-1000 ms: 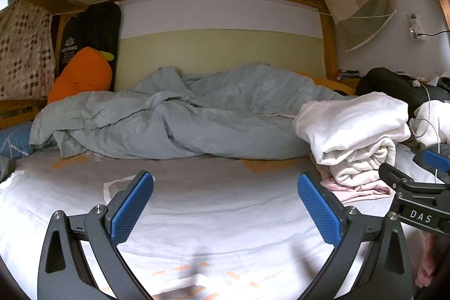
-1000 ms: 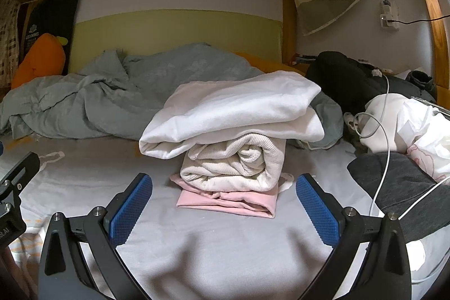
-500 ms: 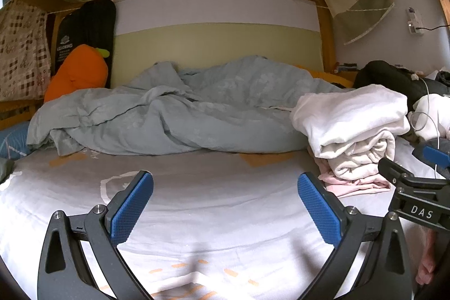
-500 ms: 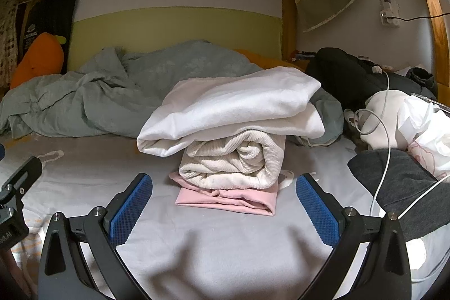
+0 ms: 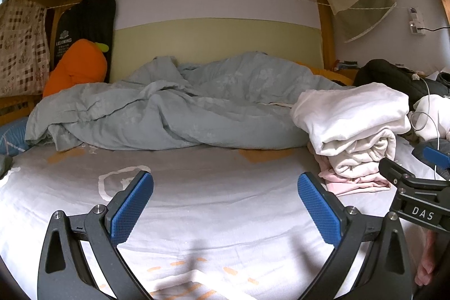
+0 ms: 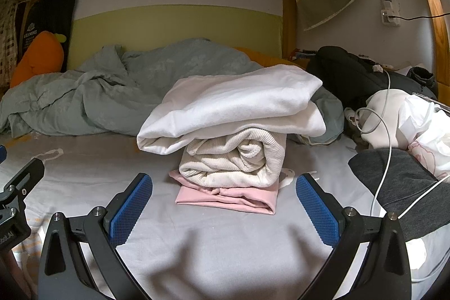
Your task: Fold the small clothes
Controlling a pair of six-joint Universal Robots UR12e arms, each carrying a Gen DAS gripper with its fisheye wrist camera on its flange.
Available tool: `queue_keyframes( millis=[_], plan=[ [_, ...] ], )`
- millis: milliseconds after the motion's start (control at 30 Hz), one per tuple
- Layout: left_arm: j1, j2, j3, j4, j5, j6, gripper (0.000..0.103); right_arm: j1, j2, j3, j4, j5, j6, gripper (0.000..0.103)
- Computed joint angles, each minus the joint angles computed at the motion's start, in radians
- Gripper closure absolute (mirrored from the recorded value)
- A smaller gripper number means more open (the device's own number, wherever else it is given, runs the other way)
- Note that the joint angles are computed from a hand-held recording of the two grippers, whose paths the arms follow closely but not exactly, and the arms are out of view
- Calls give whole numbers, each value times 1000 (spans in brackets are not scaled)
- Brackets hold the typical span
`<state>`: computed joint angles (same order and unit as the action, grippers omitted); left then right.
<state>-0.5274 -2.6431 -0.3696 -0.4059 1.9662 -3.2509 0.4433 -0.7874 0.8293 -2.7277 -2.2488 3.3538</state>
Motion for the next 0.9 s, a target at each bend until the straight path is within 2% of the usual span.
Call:
queue_keyframes(
  millis=[667, 900],
  plan=[
    [0, 2, -5, 1, -2, 1, 1, -1, 1, -2, 2, 3, -2, 1],
    [-3, -14, 25, -23, 11, -11, 1, -1, 0, 0, 6, 6, 1, 1]
  ],
)
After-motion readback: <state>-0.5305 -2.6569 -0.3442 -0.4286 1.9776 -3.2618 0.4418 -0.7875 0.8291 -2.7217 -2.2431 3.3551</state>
